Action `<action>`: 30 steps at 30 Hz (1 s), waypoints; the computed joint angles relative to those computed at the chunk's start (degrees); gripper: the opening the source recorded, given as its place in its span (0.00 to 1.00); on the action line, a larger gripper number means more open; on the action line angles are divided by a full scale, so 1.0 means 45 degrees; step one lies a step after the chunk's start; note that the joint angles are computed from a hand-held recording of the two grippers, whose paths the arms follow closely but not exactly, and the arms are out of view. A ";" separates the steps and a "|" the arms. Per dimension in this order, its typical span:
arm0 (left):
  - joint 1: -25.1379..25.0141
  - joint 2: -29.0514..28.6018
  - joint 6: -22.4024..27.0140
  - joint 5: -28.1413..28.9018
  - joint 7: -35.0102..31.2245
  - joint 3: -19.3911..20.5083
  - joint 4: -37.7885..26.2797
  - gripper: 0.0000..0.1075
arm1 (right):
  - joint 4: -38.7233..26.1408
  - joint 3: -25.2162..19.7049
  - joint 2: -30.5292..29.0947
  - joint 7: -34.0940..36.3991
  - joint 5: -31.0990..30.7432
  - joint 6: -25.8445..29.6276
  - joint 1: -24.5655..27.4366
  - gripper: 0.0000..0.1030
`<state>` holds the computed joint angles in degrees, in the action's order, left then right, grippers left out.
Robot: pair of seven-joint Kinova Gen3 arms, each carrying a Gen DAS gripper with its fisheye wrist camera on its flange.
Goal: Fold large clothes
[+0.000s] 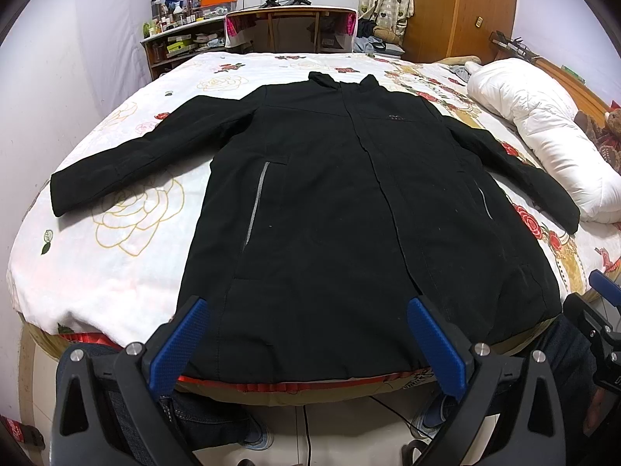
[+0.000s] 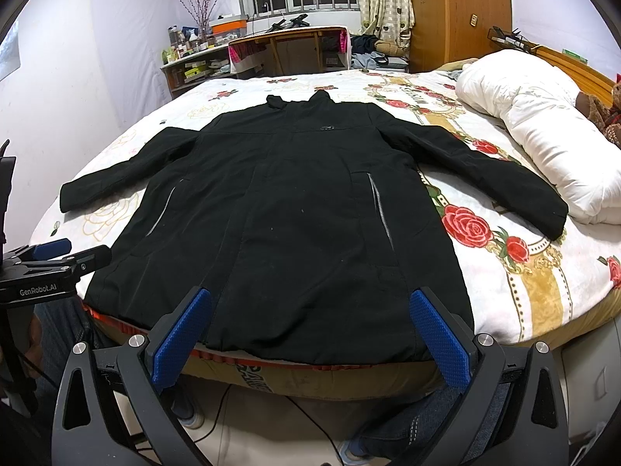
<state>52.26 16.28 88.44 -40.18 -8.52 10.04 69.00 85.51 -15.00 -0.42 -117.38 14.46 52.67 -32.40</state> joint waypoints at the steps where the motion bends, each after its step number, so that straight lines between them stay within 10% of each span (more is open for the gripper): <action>1: 0.0007 0.0009 0.0016 0.0001 0.0006 -0.0001 -0.0013 0.96 | -0.0002 -0.0002 0.0001 -0.0004 0.0019 0.0004 -0.0004 0.99; 30: -0.0264 -0.0163 -0.0234 0.0179 0.0069 0.0028 0.0402 0.96 | -0.0466 -0.0031 0.0212 -0.0247 0.0294 0.0063 -0.0307 0.99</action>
